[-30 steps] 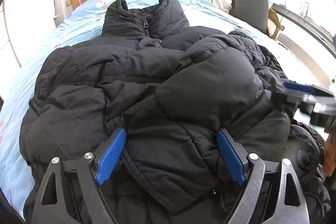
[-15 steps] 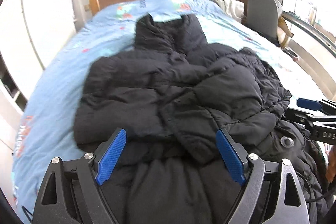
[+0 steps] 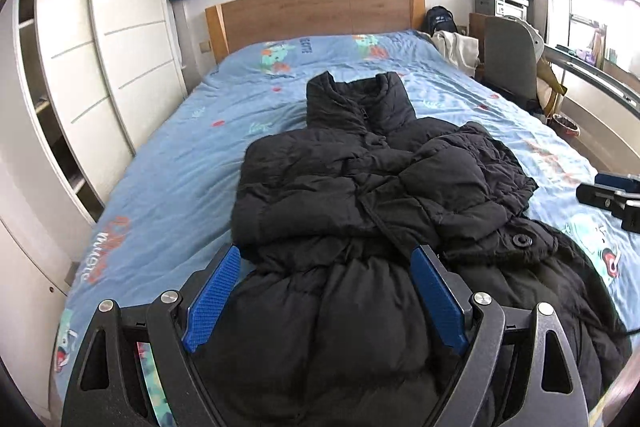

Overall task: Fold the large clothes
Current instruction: 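Open the right gripper and pull both tools back from the jacket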

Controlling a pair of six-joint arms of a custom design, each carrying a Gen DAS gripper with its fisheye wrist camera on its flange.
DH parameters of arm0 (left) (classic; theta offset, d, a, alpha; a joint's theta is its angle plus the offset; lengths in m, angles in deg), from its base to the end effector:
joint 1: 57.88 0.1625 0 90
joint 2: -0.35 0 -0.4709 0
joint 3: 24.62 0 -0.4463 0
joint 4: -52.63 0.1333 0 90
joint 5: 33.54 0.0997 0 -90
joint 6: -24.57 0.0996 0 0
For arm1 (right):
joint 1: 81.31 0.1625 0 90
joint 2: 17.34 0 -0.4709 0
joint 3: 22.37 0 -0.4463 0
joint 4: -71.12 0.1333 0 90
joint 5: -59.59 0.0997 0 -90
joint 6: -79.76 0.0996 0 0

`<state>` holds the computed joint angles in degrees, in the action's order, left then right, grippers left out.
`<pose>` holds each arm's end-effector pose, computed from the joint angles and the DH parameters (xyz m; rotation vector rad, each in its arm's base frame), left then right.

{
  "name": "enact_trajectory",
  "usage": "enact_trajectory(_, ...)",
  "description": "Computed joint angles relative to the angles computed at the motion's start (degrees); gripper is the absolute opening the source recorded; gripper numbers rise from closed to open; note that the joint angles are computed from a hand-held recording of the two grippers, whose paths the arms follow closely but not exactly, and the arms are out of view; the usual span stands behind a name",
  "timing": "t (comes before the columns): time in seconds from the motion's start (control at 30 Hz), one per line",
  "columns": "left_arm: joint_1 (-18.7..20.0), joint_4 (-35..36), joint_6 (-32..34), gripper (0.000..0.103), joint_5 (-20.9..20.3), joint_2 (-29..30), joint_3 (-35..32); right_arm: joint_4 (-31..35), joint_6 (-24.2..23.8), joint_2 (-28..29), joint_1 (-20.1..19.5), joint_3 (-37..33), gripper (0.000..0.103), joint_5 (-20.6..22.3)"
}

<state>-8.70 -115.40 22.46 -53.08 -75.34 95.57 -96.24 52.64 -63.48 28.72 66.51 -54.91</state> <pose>-0.1786 -0.5543 0.3333 0.2553 1.9807 -1.0524 0.3562 -0.7085 0.1812 0.8719 -2.4346 0.7679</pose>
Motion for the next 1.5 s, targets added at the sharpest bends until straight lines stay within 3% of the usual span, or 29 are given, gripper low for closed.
enact_trajectory(0.13,-2.00,-3.94,2.37,0.086,0.42,-2.15,2.89,-2.77,-2.88,-2.12,0.69,2.97,0.068,1.88)
enact_trajectory(0.2,-2.82,-4.57,3.47,0.086,0.46,-3.00,3.72,-3.75,-3.76,-2.94,0.96,3.85,0.073,3.18)
enact_trajectory(0.4,-3.60,2.70,0.19,0.088,0.37,-5.00,2.03,-2.68,-4.00,-5.11,0.95,3.94,0.078,9.98)
enact_trajectory(0.57,-3.63,-5.09,9.02,0.096,1.66,-2.28,-1.50,-2.31,-4.97,-5.22,1.16,1.38,0.079,13.28)
enact_trajectory(0.73,-2.21,-7.22,15.04,0.098,1.98,1.44,-7.00,3.04,-4.04,-2.95,1.67,-5.78,0.079,9.50)
enact_trajectory(1.17,2.52,-13.83,30.23,0.102,0.83,11.01,-21.02,10.97,-7.60,6.19,1.63,-25.72,0.079,10.91)
enact_trajectory(1.5,7.10,-4.09,24.29,0.102,-4.88,12.25,-31.56,18.83,-5.69,16.05,1.04,-44.05,0.079,12.46)
